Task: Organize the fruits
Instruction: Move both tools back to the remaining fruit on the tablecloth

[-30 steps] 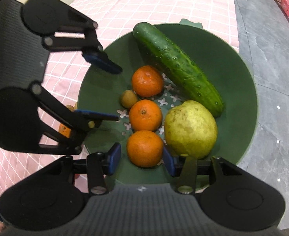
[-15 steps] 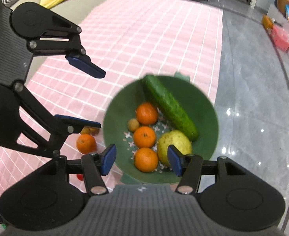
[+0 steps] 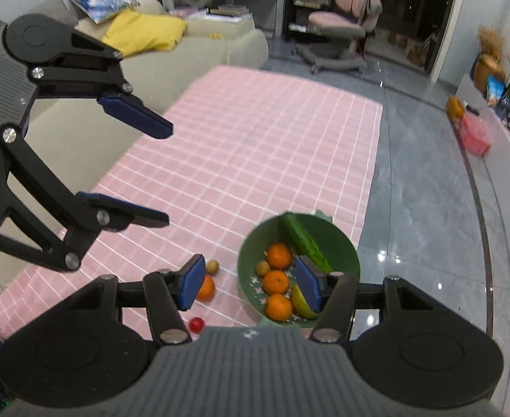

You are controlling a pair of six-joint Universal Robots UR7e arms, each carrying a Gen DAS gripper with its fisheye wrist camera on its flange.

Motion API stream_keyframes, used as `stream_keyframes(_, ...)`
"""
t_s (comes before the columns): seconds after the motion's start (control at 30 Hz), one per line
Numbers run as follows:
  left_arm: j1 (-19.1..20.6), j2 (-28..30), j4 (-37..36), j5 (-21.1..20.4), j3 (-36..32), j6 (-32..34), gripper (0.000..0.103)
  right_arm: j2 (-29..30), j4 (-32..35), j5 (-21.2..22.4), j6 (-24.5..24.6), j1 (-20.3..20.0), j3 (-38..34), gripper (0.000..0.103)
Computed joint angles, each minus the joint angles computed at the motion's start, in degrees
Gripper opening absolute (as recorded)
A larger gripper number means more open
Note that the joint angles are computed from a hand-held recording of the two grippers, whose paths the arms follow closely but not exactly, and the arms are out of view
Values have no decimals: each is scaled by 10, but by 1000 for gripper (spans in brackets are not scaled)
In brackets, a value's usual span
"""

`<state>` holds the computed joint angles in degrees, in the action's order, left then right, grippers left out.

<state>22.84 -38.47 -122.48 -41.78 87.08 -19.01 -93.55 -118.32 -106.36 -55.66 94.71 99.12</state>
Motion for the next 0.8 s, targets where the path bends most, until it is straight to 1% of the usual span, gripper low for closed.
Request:
stream_keyframes(0.13,-22,-24,-14,18,43,-74,73,-41,3,24,8,-1,25,55)
stream_keyframes(0.2,-28,-38,-41,20,75,-113,74,-61,-12,40,10,-12,49,55)
stream_keyframes(0.23,-31,-46,-56,19,92,-137,74,-71,-27,51,9,-21,66,55)
stream_keyframes(0.27,-33,-53,-79,20,112,-161,74,-85,-47,64,8,-31,86,57)
stream_keyframes(0.33,-39,-65,-112,26,147,-208,74,-113,-104,92,2,-57,135,61)
stream_keyframes(0.37,-40,-67,-135,30,167,-230,74,-125,-122,101,-5,-69,154,61)
stream_keyframes(0.5,-43,-74,-181,46,224,-301,74,-165,-190,135,-60,-126,239,61)
stream_keyframes(0.57,-42,-74,-229,42,257,-310,74,-174,-210,147,-82,-154,271,61)
stream_keyframes(0.67,-34,-72,-260,31,285,-311,74,-172,-229,161,-93,-191,305,60)
stream_keyframes(0.8,-18,-64,-297,18,309,-300,74,-153,-261,165,-106,-219,338,60)
